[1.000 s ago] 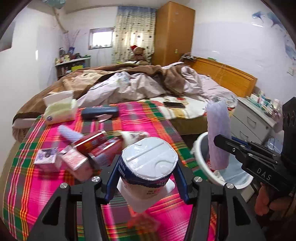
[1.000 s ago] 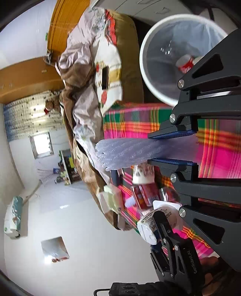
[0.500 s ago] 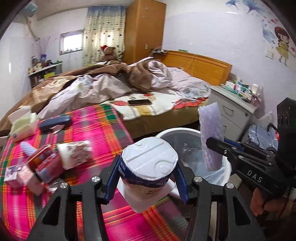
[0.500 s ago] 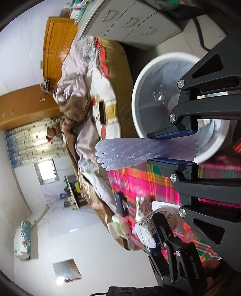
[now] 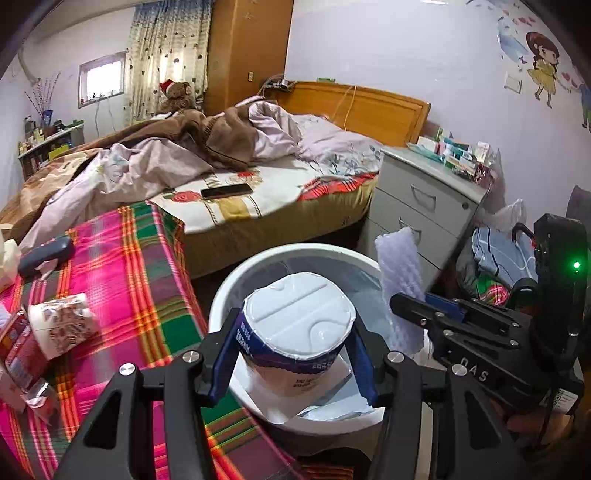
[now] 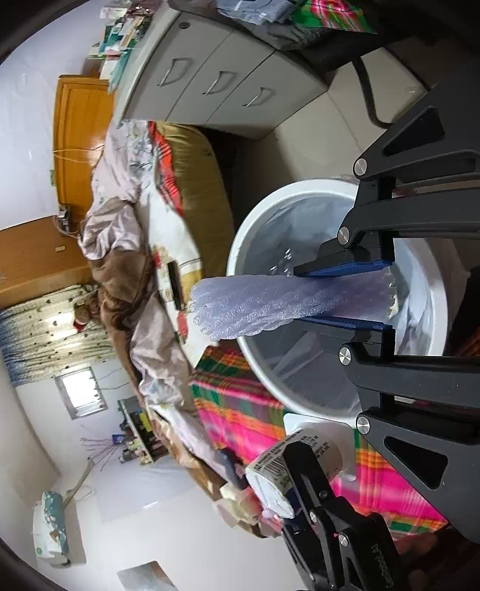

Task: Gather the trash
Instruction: 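Carry the foam sleeve and yogurt cup over the bin while both tools open to drop them, then move both open tools back over the remaining trash on the bed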

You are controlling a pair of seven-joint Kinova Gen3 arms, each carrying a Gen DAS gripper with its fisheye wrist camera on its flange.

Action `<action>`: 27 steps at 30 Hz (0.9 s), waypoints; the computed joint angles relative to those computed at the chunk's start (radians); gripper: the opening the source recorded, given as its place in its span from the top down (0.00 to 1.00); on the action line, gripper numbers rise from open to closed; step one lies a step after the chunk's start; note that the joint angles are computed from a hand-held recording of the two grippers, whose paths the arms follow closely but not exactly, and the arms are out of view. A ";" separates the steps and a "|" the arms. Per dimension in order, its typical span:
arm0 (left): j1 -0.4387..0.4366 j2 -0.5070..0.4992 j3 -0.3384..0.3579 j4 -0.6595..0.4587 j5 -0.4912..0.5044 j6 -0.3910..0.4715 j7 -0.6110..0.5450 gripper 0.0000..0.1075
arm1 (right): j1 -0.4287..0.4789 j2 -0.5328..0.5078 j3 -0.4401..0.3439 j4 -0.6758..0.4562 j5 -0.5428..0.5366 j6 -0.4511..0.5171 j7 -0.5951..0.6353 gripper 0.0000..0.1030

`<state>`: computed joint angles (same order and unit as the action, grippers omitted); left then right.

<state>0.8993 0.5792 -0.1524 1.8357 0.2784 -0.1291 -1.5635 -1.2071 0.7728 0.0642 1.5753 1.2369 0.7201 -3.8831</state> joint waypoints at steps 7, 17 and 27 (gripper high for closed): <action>-0.003 0.037 0.000 -0.046 -0.007 0.041 0.020 0.48 | 0.008 0.003 0.002 0.006 -0.037 -0.016 0.034 0.79; 0.008 0.036 -0.018 -0.040 -0.035 0.038 0.068 0.30 | -0.001 -0.003 0.016 0.011 -0.073 -0.008 0.071 0.54; 0.045 -0.002 -0.065 0.021 -0.011 0.004 0.068 0.28 | -0.012 -0.002 0.012 -0.005 -0.065 0.020 0.065 0.47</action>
<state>0.9444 0.5774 -0.2177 1.8571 0.2673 -0.1252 -1.4957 -1.2196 0.7706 0.0760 1.5703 1.1723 0.7396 -3.8184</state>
